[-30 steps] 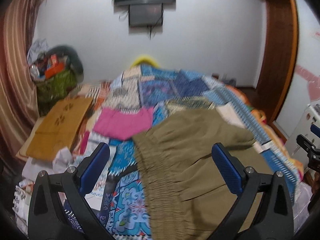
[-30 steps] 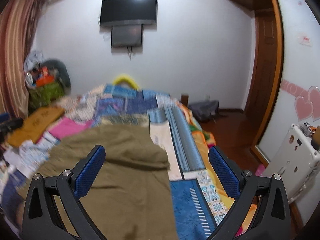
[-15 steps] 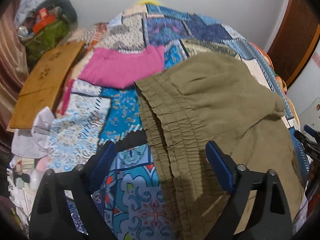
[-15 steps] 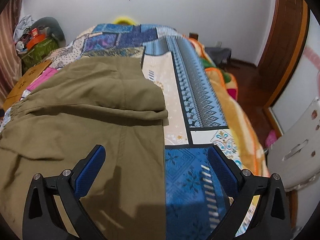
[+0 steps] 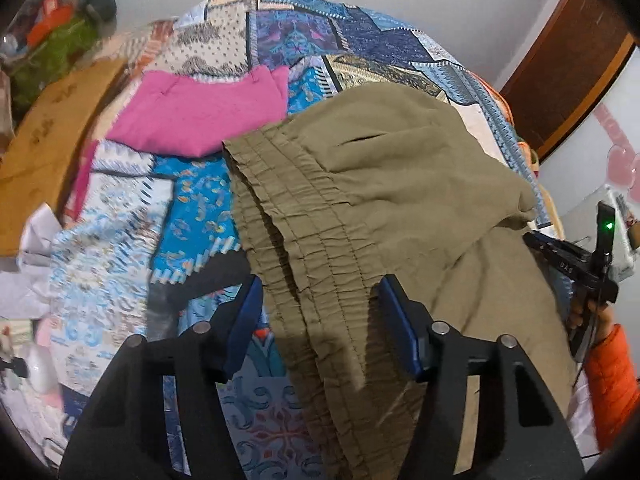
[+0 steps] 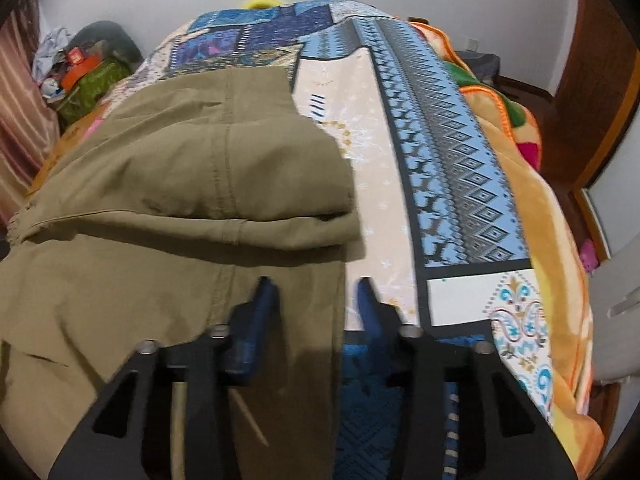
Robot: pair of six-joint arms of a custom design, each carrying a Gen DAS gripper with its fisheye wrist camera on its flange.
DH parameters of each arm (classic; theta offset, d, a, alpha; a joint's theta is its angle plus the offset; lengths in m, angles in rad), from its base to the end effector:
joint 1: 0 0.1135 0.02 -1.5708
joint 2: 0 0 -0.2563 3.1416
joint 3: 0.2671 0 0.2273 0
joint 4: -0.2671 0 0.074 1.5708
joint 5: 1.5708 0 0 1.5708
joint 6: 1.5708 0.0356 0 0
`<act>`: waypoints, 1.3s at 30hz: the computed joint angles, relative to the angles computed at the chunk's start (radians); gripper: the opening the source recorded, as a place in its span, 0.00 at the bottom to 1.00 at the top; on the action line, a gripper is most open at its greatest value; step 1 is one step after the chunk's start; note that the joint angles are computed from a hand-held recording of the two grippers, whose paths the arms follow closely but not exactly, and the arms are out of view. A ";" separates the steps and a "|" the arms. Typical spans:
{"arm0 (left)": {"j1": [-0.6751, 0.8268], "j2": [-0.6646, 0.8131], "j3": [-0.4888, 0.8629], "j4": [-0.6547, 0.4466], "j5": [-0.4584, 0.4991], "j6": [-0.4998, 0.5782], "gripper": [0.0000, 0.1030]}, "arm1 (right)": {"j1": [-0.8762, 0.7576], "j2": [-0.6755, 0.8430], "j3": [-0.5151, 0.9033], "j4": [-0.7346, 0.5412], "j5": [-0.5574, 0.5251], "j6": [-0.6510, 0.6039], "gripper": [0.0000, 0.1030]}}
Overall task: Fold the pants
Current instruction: 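Lower the left tool to the elastic waistband while the right tool lowers to the pant leg hem, then close the left gripper on the waistband while the right gripper closes on the leg edge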
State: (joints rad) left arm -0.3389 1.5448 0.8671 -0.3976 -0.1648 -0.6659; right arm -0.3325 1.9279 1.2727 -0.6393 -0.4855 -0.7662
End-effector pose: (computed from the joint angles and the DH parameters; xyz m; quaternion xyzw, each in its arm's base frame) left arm 0.2600 -0.0855 0.1830 -0.1772 0.9500 -0.0478 0.2526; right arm 0.3351 -0.0981 0.1661 -0.2392 0.9318 0.1333 0.2383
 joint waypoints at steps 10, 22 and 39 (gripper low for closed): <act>-0.054 0.058 0.047 -0.029 -0.033 0.022 0.59 | 0.015 -0.028 -0.035 0.040 0.044 0.021 0.07; 0.001 0.081 0.022 0.024 -0.021 0.058 0.58 | -0.049 -0.103 -0.118 0.016 0.043 -0.053 0.06; 0.093 0.125 0.192 -0.076 -0.016 0.130 0.65 | -0.070 -0.043 0.114 -0.126 -0.067 0.001 0.33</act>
State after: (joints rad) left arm -0.2455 1.6698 1.0591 -0.4732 -0.1808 -0.5361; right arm -0.4030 1.8851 1.3864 -0.7657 -0.5521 -0.7648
